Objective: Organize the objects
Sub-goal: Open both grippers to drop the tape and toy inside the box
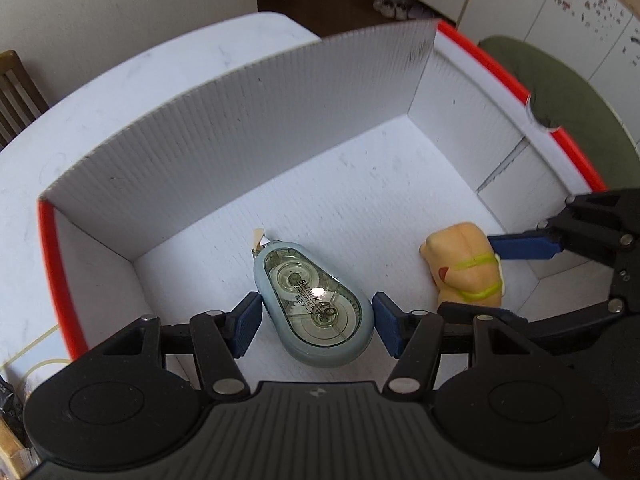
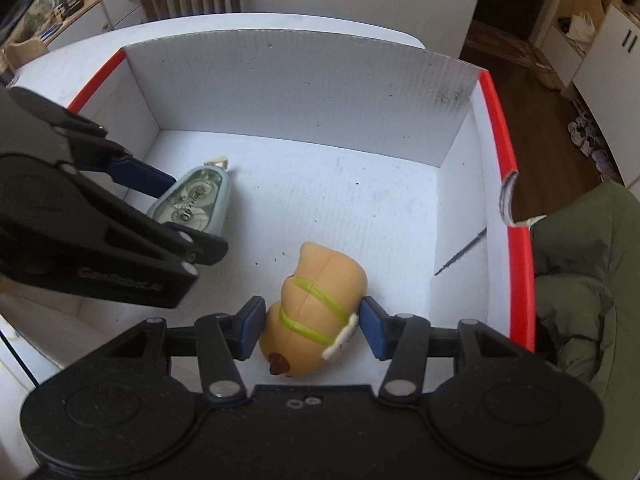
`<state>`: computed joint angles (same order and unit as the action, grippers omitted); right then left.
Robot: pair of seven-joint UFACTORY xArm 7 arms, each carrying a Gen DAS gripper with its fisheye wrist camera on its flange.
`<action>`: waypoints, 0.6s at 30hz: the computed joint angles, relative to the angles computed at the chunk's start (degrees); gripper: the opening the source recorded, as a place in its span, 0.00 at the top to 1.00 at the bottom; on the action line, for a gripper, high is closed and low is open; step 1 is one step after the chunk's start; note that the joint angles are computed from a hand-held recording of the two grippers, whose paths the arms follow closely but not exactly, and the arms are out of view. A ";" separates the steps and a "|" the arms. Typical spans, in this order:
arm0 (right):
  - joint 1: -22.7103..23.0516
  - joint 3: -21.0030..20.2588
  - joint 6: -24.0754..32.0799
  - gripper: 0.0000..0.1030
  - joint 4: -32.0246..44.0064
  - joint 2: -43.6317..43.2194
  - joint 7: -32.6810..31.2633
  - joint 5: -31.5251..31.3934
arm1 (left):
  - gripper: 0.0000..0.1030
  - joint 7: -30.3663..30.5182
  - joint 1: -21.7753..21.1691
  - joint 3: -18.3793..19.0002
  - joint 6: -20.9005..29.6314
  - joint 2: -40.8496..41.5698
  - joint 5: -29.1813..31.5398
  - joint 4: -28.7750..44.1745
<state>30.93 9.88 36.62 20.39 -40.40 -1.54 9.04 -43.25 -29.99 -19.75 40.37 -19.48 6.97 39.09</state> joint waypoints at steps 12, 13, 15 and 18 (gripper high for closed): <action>-0.02 -0.06 -0.33 0.48 -0.01 -0.13 -0.58 -0.48 | 0.43 3.30 -0.62 2.30 1.39 3.46 -5.48 0.91; 0.20 -0.36 -0.30 0.48 -0.14 -0.50 -0.79 -0.21 | 0.43 3.42 -0.61 2.40 1.34 3.44 -5.84 0.85; 0.40 -0.69 -0.26 0.48 -0.35 -1.19 -1.03 0.17 | 0.43 3.51 -0.52 2.61 1.40 3.25 -6.45 0.84; 0.54 -0.60 -0.35 0.46 -0.80 -2.56 -1.24 0.23 | 0.43 2.86 -0.39 2.29 0.41 2.03 -6.45 -0.01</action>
